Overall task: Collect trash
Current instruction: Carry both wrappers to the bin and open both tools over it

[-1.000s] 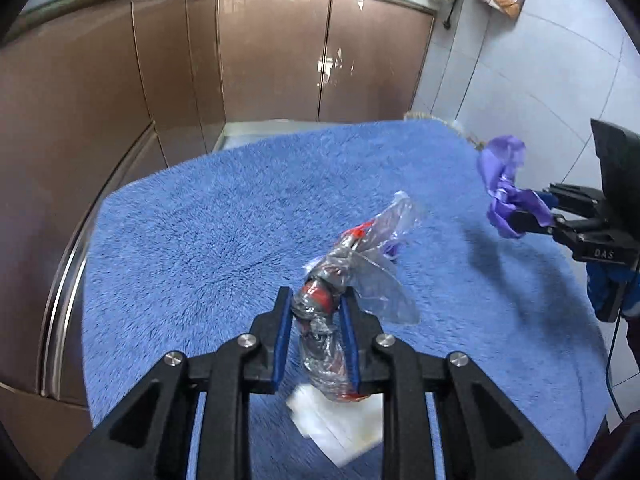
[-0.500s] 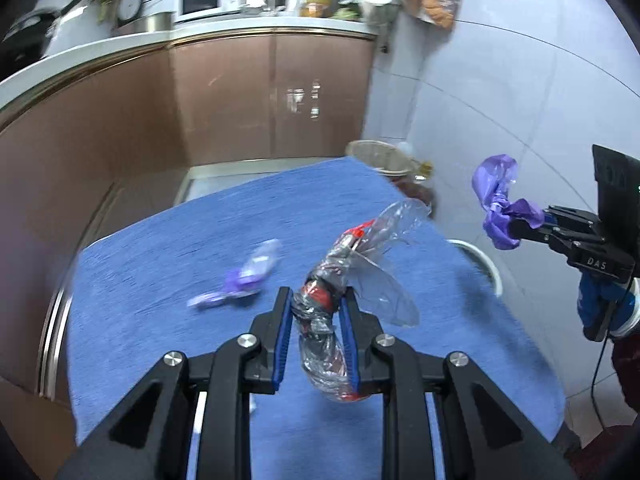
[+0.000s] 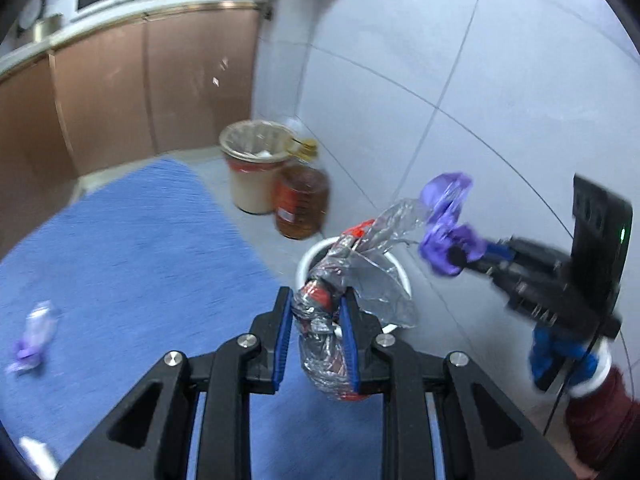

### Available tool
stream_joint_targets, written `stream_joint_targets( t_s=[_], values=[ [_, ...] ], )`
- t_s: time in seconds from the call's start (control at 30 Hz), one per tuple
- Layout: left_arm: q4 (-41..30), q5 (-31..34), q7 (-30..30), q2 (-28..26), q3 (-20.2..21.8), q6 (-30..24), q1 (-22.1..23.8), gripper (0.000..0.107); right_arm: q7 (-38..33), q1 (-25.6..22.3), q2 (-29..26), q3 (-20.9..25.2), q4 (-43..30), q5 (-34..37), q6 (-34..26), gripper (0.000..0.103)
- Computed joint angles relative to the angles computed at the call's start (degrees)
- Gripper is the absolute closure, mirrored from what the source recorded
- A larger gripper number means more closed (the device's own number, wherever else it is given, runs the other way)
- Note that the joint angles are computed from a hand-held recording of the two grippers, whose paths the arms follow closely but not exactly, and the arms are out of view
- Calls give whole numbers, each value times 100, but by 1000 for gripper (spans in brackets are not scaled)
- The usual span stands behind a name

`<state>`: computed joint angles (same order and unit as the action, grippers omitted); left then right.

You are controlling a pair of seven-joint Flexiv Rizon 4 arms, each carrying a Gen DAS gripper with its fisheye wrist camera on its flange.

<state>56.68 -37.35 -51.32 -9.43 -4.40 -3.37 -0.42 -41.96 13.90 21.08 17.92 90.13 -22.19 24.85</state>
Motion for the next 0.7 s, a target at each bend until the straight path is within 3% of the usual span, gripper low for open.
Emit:
stream_joint_targets(
  t_s=[0.17,0.47,0.63,0.7],
  values=[
    [-81,531,-818,-361,-334,216,-699,84,232,-282,346,-275,715,355,5,81],
    [-362,1378,-1606,-1005,-495,512,-1471,82,207,-552,219,-645,1234,736,187,78],
    [-358,1510,-1878,-1193,-506,575,-1646,66,71,-675,201,-709,1515,763,191,75],
    [-358,1495,-1932,-1259,-520,599,-1663,62,55,-720,146,-724,1564,726,141,63]
  ],
)
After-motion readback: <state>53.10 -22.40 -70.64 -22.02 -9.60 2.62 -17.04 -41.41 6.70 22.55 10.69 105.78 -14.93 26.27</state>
